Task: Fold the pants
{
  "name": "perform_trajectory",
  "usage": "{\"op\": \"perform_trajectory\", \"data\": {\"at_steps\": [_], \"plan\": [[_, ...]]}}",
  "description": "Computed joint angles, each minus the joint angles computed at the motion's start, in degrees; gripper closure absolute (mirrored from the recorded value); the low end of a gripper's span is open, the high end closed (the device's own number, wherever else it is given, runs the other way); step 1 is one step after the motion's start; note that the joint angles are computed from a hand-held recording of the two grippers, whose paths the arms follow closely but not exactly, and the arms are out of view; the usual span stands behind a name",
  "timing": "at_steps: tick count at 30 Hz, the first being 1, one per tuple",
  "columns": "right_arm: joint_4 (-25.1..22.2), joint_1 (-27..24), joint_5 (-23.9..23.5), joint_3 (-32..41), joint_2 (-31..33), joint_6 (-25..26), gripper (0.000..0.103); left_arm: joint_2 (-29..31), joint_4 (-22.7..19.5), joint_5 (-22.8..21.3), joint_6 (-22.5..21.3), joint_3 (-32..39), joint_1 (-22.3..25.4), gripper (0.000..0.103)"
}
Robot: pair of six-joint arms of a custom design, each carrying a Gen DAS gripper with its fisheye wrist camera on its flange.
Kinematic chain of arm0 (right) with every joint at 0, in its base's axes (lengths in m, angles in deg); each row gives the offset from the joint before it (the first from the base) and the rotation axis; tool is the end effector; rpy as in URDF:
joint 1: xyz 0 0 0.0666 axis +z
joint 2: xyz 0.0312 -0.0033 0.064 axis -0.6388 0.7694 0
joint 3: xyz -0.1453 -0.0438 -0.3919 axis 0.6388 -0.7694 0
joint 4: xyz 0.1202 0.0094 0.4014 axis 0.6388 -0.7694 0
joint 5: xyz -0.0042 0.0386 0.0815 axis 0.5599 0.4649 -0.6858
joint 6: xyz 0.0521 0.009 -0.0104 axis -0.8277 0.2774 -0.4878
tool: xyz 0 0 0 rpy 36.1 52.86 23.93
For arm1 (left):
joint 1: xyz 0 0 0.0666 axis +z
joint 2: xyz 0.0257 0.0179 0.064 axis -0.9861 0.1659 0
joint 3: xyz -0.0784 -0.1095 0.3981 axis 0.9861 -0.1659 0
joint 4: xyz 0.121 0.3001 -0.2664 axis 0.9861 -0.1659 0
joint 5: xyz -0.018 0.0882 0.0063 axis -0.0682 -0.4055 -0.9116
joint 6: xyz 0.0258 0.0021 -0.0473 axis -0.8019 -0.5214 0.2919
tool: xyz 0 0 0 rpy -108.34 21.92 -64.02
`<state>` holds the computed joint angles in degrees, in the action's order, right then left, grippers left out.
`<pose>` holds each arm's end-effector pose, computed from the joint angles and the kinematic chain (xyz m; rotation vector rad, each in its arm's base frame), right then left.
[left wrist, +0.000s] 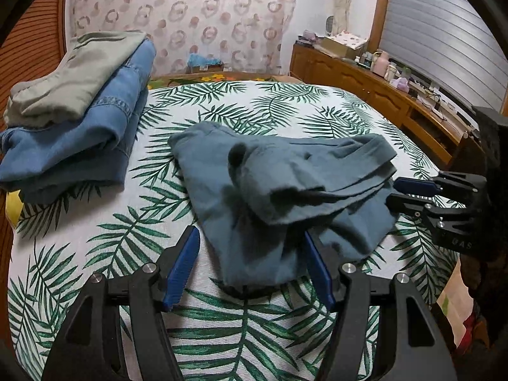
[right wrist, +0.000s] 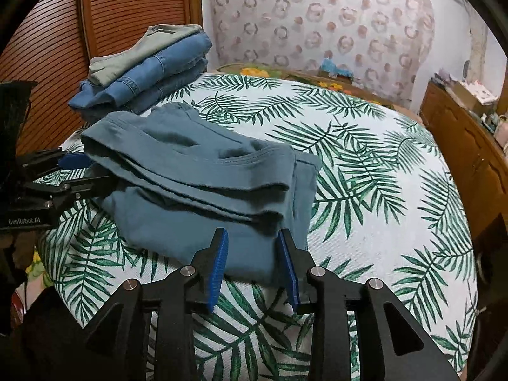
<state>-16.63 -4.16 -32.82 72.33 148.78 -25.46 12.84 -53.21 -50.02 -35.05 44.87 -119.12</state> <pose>0.3525 0.2398 0.4579 -0.3708 2.3169 0.0879 0.3751 -0.2966 0.4092 0.4586 2.3416 -0.3382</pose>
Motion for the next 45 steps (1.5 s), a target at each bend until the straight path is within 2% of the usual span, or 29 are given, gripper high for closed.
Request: {"op": "perform_trajectory", "data": {"at_steps": [2, 7, 10, 13, 18, 20, 21, 23, 25, 27, 29, 32, 37, 39, 42, 45], "plan": [[0.4, 0.3, 0.2, -0.2, -0.1, 0.0, 0.064, -0.1, -0.1, -0.1, 0.1, -0.2, 0.1, 0.037], [-0.2, 0.1, -1.2, -0.9, -1.0, -1.0, 0.062, -0.3, -0.3, -0.6, 0.0, -0.6, 0.0, 0.037], [-2.5, 0.0, -0.1, -0.8, -1.0, -1.5, 0.062, -0.1, -0.4, -0.5, 0.2, -0.7, 0.1, 0.037], [-2.6, 0.0, -0.5, -1.2, -1.7, -1.1, 0.062, -0.1, -0.4, -0.5, 0.2, -0.7, 0.2, 0.037], [-2.3, -2.0, -3.5, -2.5, -3.6, -2.0, 0.062, -1.5, 0.3, 0.3, 0.2, -1.9, 0.1, 0.038], [-2.1, -2.4, -3.5, -2.8, -4.4, -1.9, 0.063, -2.2, 0.8, 1.0, 0.3, -2.6, 0.1, 0.05], [-2.3, -2.6, -3.4, -2.8, -4.6, -1.7, 0.064, -2.4, 1.0, 1.6, 0.3, -2.9, 0.2, 0.052], [-2.5, -3.3, -4.3, -2.7, -4.5, -1.2, 0.069, -2.8, 1.4, 2.2, 0.0, -3.4, 0.2, 0.065], [-2.5, -3.6, -5.2, -2.7, -4.5, -1.3, 0.071, -2.9, 1.5, 2.1, -0.5, -3.6, 0.0, 0.07], [-2.3, -4.2, -7.3, -2.9, -4.4, -1.3, 0.077, -3.0, 1.3, 1.5, -1.1, -3.7, -0.4, 0.073], [-1.9, -4.4, -8.9, -3.1, -4.6, -0.6, 0.092, -3.1, 1.2, 1.3, -1.5, -3.7, -0.6, 0.08], [-1.4, -4.6, -8.7, -3.3, -5.0, 0.4, 0.097, -3.3, 2.1, 0.9, -1.3, -3.9, -0.5, 0.089], [-0.8, -5.1, -7.9, -4.2, -6.9, 0.0, 0.098, -5.6, 4.7, -1.3, 0.1, -5.2, -1.2, 0.092], [-0.8, -4.5, -7.2, -4.4, -7.8, -0.1, 0.099, -6.5, 5.2, -0.7, 0.7, -5.6, -1.1, 0.092], [-0.9, -4.2, -7.8, -4.9, -9.0, -0.2, 0.099, -7.6, 4.2, 0.6, 1.2, -5.9, -1.2, 0.092], [-1.3, -3.4, -8.1, -5.4, -10.2, -0.5, 0.099, -8.7, 3.2, 0.1, 0.7, -6.1, -2.1, 0.092]]}}
